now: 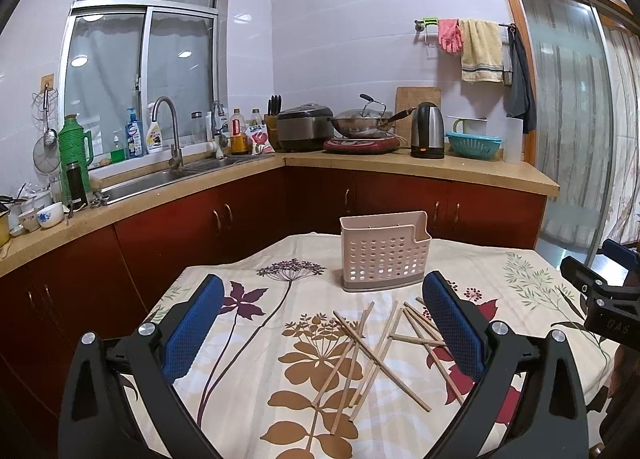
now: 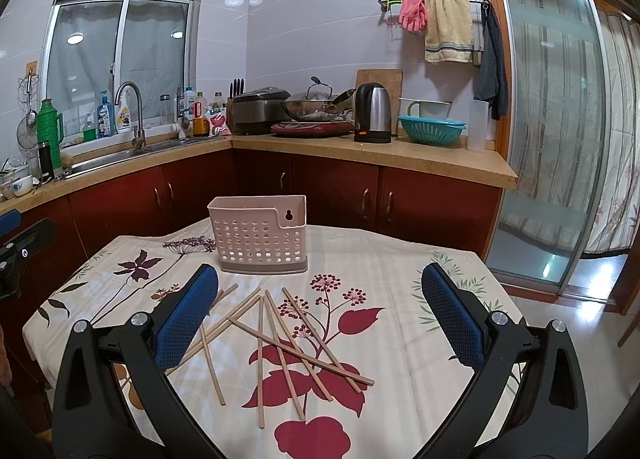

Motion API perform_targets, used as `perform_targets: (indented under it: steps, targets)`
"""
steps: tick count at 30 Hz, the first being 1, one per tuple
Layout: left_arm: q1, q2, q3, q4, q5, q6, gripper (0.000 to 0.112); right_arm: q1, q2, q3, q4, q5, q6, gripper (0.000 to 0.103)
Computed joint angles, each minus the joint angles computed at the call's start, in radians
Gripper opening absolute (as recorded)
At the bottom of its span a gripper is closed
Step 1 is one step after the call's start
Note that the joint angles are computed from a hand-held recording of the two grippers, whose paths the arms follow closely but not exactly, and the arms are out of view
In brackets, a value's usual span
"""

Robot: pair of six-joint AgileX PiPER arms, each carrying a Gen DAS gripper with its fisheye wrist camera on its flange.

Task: Organize utensils

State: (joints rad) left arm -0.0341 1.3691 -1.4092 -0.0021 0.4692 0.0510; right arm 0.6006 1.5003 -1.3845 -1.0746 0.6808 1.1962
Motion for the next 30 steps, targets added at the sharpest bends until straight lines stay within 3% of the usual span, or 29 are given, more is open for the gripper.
perform_targets:
  steps: [30]
  targets:
    - [0.005,-0.002,0.024,0.009,-0.019,-0.009,0.097,0.002,0.002,0.003,-0.004,0.000,0.006,0.099]
